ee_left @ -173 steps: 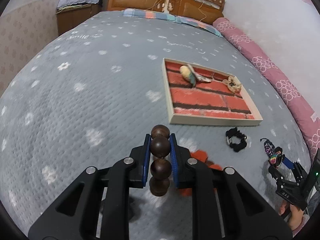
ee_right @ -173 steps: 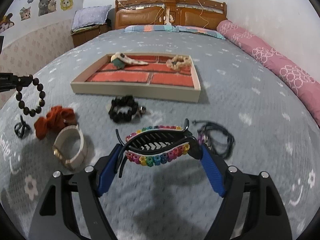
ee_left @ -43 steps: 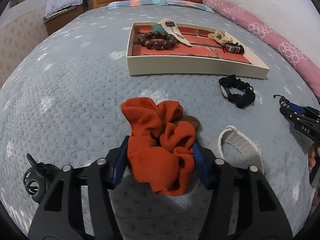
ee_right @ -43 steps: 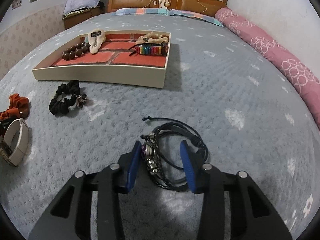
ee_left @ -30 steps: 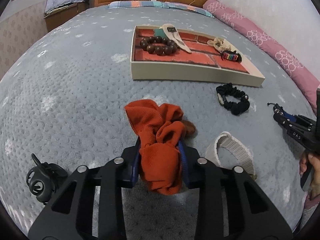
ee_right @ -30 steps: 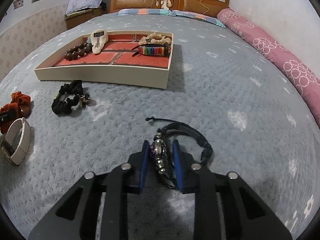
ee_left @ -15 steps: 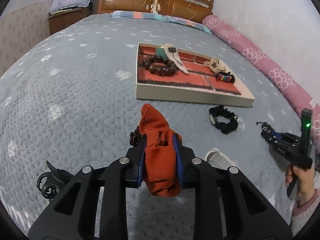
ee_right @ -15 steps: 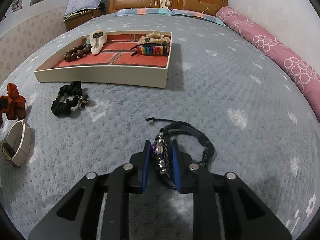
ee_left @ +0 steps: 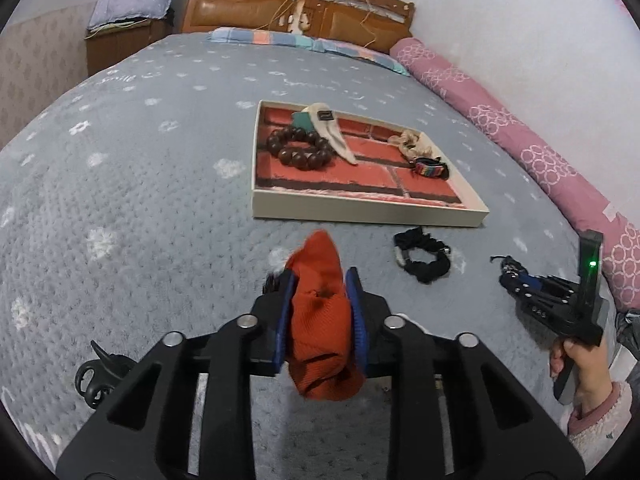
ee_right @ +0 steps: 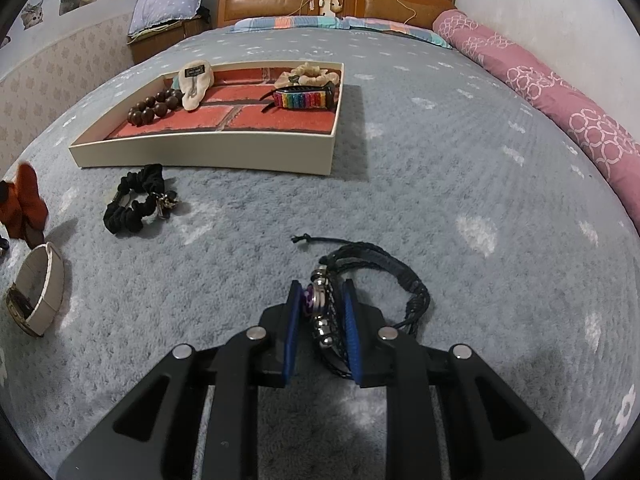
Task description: Organize jewelry
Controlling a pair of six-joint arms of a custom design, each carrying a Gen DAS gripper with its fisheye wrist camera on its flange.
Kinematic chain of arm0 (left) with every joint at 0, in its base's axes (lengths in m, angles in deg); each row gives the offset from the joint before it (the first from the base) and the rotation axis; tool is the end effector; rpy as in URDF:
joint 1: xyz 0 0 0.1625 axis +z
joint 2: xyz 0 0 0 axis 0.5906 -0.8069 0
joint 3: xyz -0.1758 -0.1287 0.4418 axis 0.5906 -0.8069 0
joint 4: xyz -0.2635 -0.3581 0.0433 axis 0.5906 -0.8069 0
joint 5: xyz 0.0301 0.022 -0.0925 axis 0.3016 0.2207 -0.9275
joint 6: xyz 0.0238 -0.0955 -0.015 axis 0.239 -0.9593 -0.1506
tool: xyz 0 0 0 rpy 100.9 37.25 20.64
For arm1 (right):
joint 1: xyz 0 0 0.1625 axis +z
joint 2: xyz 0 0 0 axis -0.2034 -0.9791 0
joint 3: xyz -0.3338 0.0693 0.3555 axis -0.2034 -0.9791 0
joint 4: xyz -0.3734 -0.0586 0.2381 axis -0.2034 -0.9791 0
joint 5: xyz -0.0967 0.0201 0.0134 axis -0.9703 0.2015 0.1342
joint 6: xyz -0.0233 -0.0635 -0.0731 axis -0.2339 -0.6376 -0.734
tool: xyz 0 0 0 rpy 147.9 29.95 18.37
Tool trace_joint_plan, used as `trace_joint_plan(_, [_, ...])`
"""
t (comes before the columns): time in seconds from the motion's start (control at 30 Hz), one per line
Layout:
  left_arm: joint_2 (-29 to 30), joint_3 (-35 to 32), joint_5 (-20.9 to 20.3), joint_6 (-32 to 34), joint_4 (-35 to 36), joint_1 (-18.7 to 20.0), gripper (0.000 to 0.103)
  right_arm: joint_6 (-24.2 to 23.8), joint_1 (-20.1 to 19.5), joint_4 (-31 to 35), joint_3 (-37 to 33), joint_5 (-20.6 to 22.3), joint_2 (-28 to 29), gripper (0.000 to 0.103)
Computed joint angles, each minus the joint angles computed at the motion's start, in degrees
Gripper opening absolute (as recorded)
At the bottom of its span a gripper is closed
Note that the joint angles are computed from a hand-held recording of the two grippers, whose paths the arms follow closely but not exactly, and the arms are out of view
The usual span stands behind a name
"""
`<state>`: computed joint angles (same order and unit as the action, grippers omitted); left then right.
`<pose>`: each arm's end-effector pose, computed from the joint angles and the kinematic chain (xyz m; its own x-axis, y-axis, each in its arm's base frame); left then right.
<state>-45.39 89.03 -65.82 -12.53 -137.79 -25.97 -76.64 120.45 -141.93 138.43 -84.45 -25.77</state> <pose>-0.2091 -0.2484 0.2725 -0.8486 0.0737 -0.5238 0.4106 0.7160 -0.5646 0.1784 -0.3196 0.2138 -0.6690 -0.1560 0.7267 -0.5555 0.7545 -0.3495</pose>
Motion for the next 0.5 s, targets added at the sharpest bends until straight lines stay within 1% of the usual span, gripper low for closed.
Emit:
trace_joint_plan(0.03, [-0.1, -0.1, 0.3, -0.9, 1.1, 0.0, 0.045, -0.1, 0.0, 0.1, 0.0, 0.0, 0.0, 0.021])
trace_joint_plan(0.1, [-0.6, -0.4, 0.8, -2.2, 3.2, 0.2, 0.055, 0.0, 0.0, 0.1, 0.0, 0.0, -0.1, 0.021])
trace_joint_plan(0.2, [-1.5, -0.5, 0.8, -2.4, 4.3, 0.8, 0.055, 0.2, -0.1, 0.3, 0.0, 0.2, -0.1, 0.021])
trace_joint_plan(0.27, [-1.0, -0.6, 0.1, -1.2, 3.7, 2.1, 0.055, 0.2, -0.1, 0.3, 0.0, 0.2, -0.1, 0.021])
trace_joint_plan(0.4, [2.5, -1.1, -1.2, 1.7, 2.6, 5.3, 0.055, 0.3, -0.1, 0.3, 0.0, 0.2, -0.1, 0.021])
trace_joint_plan(0.47, [3.7, -1.1, -1.8, 2.9, 1.2, 7.0, 0.053, 0.2, -0.1, 0.4, 0.0, 0.2, -0.2, 0.021])
trace_joint_plan(0.5, [4.4, -1.0, -2.0, 3.8, 0.3, 7.9, 0.046, 0.2, -0.1, 0.4, 0.0, 0.2, -0.2, 0.021])
